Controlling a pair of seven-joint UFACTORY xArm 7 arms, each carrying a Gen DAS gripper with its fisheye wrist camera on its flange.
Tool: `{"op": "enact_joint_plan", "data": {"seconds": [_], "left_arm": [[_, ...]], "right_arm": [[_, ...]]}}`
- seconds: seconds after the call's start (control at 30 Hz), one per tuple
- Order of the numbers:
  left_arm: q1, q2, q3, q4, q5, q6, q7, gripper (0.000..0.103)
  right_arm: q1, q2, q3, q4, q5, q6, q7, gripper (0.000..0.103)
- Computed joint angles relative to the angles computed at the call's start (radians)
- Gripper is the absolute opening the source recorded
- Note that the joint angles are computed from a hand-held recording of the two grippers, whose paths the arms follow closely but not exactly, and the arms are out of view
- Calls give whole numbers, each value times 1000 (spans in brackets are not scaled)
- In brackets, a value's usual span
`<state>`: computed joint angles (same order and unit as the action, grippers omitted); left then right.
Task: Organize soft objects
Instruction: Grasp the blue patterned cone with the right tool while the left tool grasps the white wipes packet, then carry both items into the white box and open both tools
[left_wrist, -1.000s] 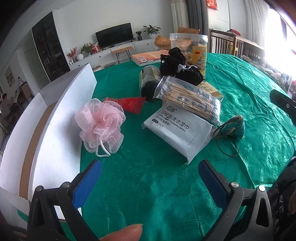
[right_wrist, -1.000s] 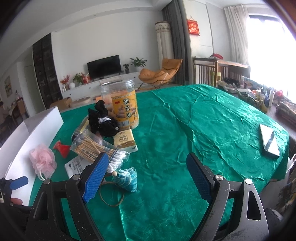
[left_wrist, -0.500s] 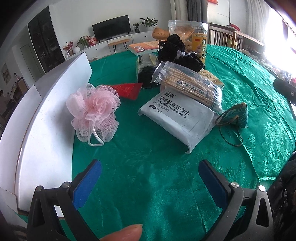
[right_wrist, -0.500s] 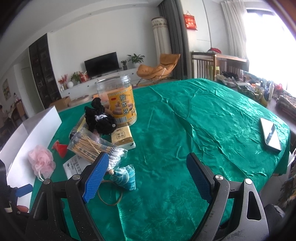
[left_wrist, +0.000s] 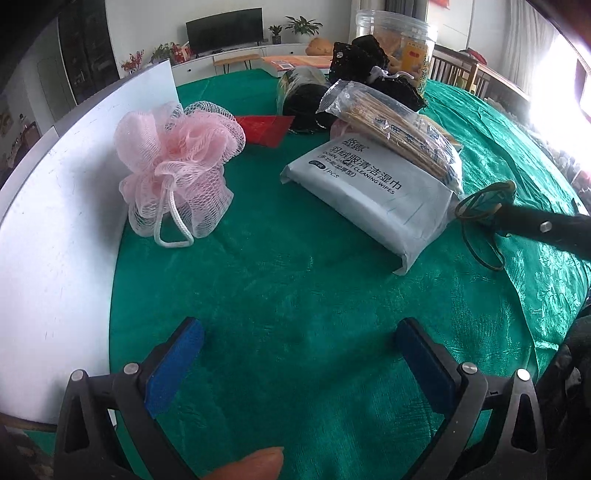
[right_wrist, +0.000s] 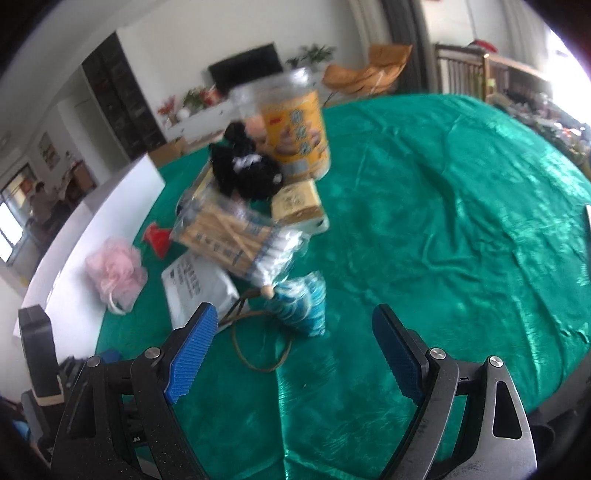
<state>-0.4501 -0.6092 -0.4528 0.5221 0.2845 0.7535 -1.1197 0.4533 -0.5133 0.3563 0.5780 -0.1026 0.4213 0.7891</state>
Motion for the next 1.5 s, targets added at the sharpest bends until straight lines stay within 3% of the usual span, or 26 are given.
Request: {"op": "enact_joint_plan", "data": {"seconds": [0.07, 0.17, 0.2, 0.23, 0.27, 0.37, 0.43, 0.53, 0.6, 0.7, 0.77, 0.83, 0.97, 1.13, 1.17, 1.2, 1.27, 1.3, 1.33, 1.37, 1.4, 1.5], "left_arm": [[-1, 1, 2, 0, 0, -1, 2, 103], [-1, -3, 5, -9, 10, -19, 12, 103], [-6, -8, 14, -15, 7, -28, 24, 103], [-8, -7, 21, -15, 4, -32, 38, 103], [-14, -8, 33, -15, -7, -28, 57, 103], [-21, 35, 74, 31, -61, 1, 116, 103], [-46, 46, 133, 27, -137, -100, 164, 103], [-86, 124, 212, 61, -268, -288, 261, 103], [-41, 220, 192, 143, -265, -330, 274, 103], [120, 359, 53, 312, -1, -188, 113, 103], [138, 440, 28, 392, 145, -83, 67, 103], [116, 477, 29, 437, 216, 20, 90, 103], [49, 395, 88, 375, 159, 75, 161, 103], [13, 321, 169, 271, -32, -15, 250, 103], [6, 334, 174, 277, -29, -4, 242, 103], [33, 344, 136, 288, 15, 6, 219, 103], [33, 361, 122, 305, 42, 0, 199, 102], [30, 359, 123, 301, 42, -17, 188, 91], [38, 348, 113, 292, 73, -33, 150, 73], [37, 334, 114, 280, 82, -49, 144, 72], [30, 326, 123, 269, 66, -73, 159, 69], [4, 265, 165, 201, -37, -178, 213, 68]], "right_arm": [[0, 116, -17, 79, -8, 95, -57, 87], [-50, 147, -8, 93, -91, 51, -36, 80], [-67, 137, -10, 80, -111, 21, -20, 49], [-101, 121, 4, 67, -144, 17, 25, 46], [-145, 93, 28, 45, -183, 23, 92, 46], [-183, -10, 12, -67, -153, -47, 224, 46], [-218, -76, 31, -111, -147, -44, 302, 47], [-207, -107, 12, -148, -119, -67, 324, 49], [-190, -104, -15, -138, -104, -56, 290, 49], [-201, -64, -10, -107, -111, -72, 258, 49], [-201, -77, -15, -113, -111, -72, 242, 50], [-211, -73, -13, -114, -109, -89, 238, 50], [-218, -88, -14, -134, -89, -119, 249, 50], [-212, -71, -11, -120, -78, -106, 232, 50], [-215, -63, -5, -110, -82, -89, 229, 50], [-219, -54, 2, -98, -87, -67, 229, 51], [-205, -23, -8, -75, -83, -29, 214, 60], [-212, -29, 4, -72, -96, -19, 225, 61], [-217, -35, 12, -73, -107, -10, 234, 60], [-214, -41, 9, -77, -111, -13, 235, 57], [-207, -52, 2, -86, -111, -30, 234, 47], [-221, -82, 11, -94, -126, -40, 255, 46]]}}
